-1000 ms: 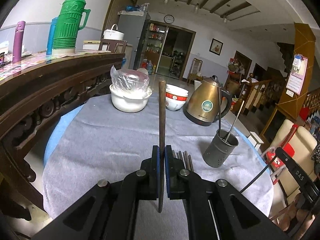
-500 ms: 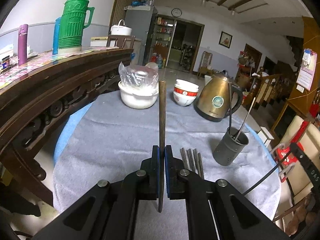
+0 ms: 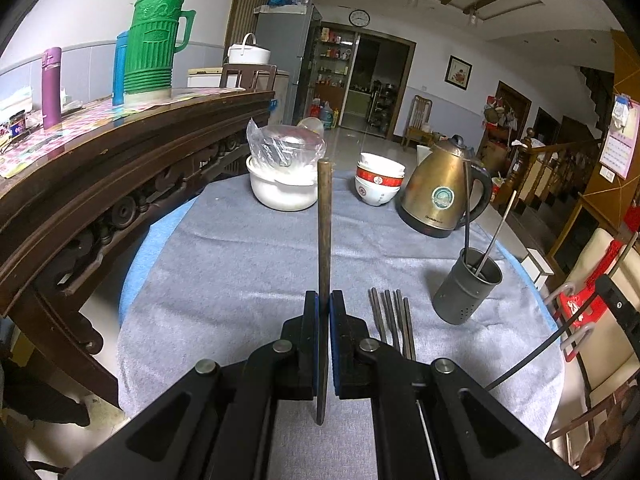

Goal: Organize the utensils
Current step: 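Lower the right chopstick into the grey cup while the left tool inserts its chopstick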

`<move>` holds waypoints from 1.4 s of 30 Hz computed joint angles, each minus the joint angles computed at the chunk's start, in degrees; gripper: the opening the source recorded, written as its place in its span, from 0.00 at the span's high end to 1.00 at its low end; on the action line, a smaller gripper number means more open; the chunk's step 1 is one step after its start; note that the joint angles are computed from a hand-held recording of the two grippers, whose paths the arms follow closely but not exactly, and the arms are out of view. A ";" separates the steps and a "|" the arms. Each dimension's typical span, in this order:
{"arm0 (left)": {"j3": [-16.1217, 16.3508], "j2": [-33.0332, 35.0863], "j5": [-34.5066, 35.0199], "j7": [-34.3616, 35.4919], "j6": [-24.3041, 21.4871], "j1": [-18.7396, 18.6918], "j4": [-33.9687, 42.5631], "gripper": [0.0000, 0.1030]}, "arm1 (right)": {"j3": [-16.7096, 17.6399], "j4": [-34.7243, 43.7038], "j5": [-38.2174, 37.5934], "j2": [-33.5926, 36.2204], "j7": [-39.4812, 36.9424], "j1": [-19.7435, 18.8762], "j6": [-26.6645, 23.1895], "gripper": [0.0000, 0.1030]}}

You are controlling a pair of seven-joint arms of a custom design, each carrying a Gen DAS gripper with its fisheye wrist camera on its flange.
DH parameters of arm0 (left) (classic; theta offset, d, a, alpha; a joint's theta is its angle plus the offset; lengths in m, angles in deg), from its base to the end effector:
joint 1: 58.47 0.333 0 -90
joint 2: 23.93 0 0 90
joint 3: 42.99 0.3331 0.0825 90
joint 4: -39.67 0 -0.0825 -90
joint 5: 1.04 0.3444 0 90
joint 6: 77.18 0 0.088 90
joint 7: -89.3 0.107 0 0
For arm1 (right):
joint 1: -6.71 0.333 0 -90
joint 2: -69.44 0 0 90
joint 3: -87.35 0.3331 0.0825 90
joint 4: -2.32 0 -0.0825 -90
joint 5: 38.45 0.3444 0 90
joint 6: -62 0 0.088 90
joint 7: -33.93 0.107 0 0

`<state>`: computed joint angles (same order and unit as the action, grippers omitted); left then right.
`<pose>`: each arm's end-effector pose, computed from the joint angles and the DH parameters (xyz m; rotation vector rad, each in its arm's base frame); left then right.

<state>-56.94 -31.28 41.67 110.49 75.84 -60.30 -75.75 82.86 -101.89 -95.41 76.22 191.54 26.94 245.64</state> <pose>0.5012 -0.1709 0.6217 -1.9484 1.3262 -0.8902 0.5409 0.2379 0.6191 -1.4796 1.2947 -0.7013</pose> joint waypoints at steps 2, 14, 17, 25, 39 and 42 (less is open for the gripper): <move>0.04 -0.05 -0.14 0.19 -0.07 -0.03 0.00 0.95 | 0.31 0.11 0.86 0.17 -0.95 -0.29 0.18 0.94; 0.50 -0.05 -2.91 1.57 4.39 0.89 1.25 0.95 | -0.38 0.32 10.18 0.87 -9.43 0.32 1.98 0.94; 0.49 1.37 -2.86 1.47 5.81 1.07 3.85 0.95 | 0.34 0.74 13.39 1.09 -12.11 -0.40 2.34 0.94; 2.85 8.04 -6.26 4.79 12.43 -1.36 14.65 0.95 | -2.81 6.82 19.40 3.50 -17.24 1.38 3.62 0.94; 7.26 28.40 -17.40 18.20 9.14 -10.40 41.88 0.95 | 5.98 26.86 36.29 17.02 -32.54 -5.65 -2.61 0.94; 7.86 32.45 -20.67 21.84 6.74 -11.76 46.93 0.95 | 7.63 30.69 39.13 20.06 -35.87 -6.42 -5.59 0.94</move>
